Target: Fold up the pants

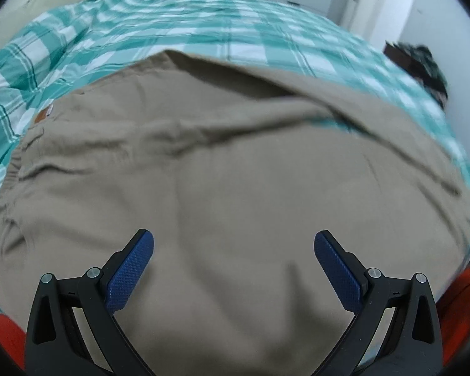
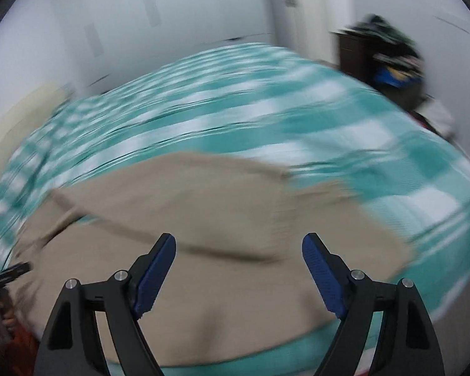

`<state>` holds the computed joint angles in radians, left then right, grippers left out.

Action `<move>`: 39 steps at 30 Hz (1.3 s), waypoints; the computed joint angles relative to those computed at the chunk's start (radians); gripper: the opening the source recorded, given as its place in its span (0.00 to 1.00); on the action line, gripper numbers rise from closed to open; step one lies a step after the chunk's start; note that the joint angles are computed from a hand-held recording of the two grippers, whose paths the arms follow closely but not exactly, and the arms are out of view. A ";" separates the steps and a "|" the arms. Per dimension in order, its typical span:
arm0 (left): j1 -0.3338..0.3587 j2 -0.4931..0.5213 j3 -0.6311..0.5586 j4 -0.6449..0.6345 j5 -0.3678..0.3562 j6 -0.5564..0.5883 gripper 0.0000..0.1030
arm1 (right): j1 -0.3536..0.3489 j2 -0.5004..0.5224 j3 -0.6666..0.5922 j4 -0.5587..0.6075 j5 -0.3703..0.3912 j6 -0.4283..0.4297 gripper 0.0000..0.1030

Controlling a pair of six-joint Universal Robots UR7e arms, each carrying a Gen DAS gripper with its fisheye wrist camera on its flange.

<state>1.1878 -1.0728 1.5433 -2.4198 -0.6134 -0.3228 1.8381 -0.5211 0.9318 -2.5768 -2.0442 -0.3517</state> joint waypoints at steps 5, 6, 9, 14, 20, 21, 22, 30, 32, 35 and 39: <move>0.033 -0.011 0.064 -0.072 -0.064 0.044 0.99 | 0.050 0.067 0.108 -0.083 0.018 -0.035 0.80; 0.040 -0.013 0.063 -0.081 -0.080 0.047 0.99 | 0.056 0.082 0.128 -0.114 -0.002 -0.042 0.80; 0.045 -0.008 0.053 -0.073 -0.088 0.078 0.99 | 0.053 0.140 0.160 -0.167 -0.110 -0.076 0.82; 0.045 -0.003 0.077 -0.152 -0.076 0.144 0.99 | 0.030 0.121 0.209 -0.227 -0.048 -0.120 0.86; 0.040 0.000 0.095 -0.187 -0.065 0.165 0.99 | 0.030 0.110 0.257 -0.307 -0.038 -0.155 0.86; 0.041 -0.002 0.098 -0.191 -0.065 0.166 0.99 | 0.032 0.108 0.258 -0.307 -0.037 -0.154 0.86; 0.040 -0.002 0.100 -0.193 -0.064 0.167 0.99 | 0.033 0.108 0.255 -0.305 -0.037 -0.154 0.86; 0.037 0.000 0.107 -0.208 -0.056 0.174 0.99 | 0.033 0.108 0.252 -0.307 -0.035 -0.157 0.86; 0.037 0.001 0.107 -0.211 -0.054 0.176 0.99 | 0.033 0.108 0.251 -0.306 -0.035 -0.157 0.86; 0.037 0.001 0.107 -0.211 -0.053 0.177 0.99 | 0.033 0.108 0.251 -0.306 -0.035 -0.157 0.86; 0.037 0.001 0.107 -0.211 -0.053 0.177 0.99 | 0.032 0.109 0.251 -0.307 -0.034 -0.158 0.86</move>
<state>1.2243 -1.0714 1.6503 -2.6312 -0.6667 -0.1460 1.8706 -0.4124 1.1824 -2.8837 -2.0787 -0.5095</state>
